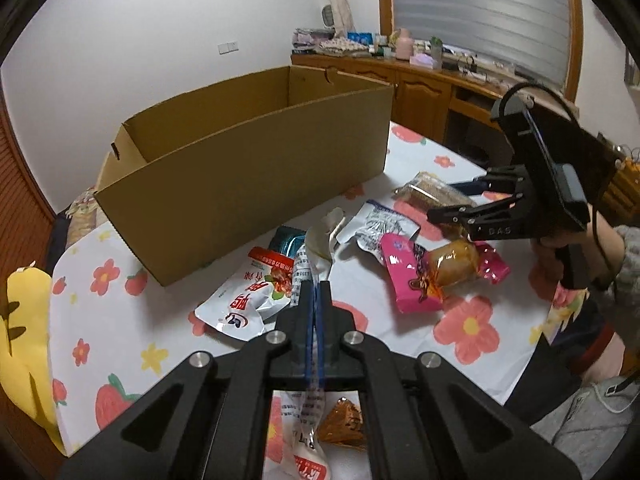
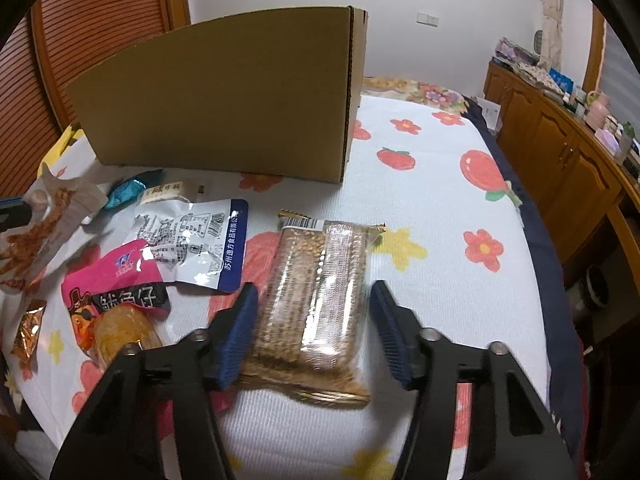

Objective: Organize snacks
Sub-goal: 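Grasp white snack packet with left tool while right tool grasps clear biscuit pack, then carry both packs over the box and open both tools to release them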

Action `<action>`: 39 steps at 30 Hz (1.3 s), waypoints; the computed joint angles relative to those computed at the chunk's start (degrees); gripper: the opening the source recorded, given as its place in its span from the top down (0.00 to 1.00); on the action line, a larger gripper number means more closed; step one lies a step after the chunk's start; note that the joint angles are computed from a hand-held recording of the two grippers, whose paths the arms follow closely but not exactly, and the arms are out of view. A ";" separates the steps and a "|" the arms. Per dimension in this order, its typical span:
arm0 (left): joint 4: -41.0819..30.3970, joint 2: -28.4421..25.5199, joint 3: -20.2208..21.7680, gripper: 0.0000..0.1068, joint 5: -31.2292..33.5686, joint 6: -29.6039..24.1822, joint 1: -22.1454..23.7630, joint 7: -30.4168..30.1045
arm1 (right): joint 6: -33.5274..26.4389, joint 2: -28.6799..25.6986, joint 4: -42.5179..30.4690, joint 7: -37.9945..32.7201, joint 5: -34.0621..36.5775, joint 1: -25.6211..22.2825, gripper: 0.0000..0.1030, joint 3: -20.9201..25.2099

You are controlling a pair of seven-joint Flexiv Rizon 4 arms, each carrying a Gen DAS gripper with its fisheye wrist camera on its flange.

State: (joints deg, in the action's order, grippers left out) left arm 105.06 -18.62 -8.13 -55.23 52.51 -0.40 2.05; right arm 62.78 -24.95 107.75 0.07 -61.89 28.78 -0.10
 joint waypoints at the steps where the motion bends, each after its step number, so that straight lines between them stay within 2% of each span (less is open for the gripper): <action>1: 0.15 0.15 -0.15 1.00 -0.85 -0.06 0.16 0.21 | 0.04 0.04 0.02 0.16 -0.12 0.01 0.53 -0.05; 4: 0.38 0.62 -0.19 1.00 -2.88 -0.44 0.35 0.43 | 0.50 0.30 0.21 0.70 -0.63 -0.18 0.56 -0.20; 11: 0.63 1.21 0.14 1.00 -6.48 -0.50 0.11 1.43 | -0.04 2.48 1.81 3.78 -4.22 -0.64 0.58 -0.04; 21: 1.01 2.29 0.45 1.00 -11.05 -0.19 -0.64 2.69 | -0.07 6.27 4.04 11.71 -12.53 -2.51 0.58 1.92; 27: 0.98 3.01 0.85 1.00 -13.35 -0.54 -1.02 3.27 | -2.27 7.00 4.13 13.37 -14.94 -2.63 0.58 3.44; 39: -0.34 3.98 1.40 1.00 -19.34 -0.55 -1.66 4.59 | -1.18 8.07 3.87 15.98 -18.49 -3.41 0.58 4.37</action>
State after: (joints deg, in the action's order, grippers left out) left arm 104.73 -14.63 -6.73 -74.57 51.96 -2.06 6.64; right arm 61.60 -16.88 111.61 16.05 -80.38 25.37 4.27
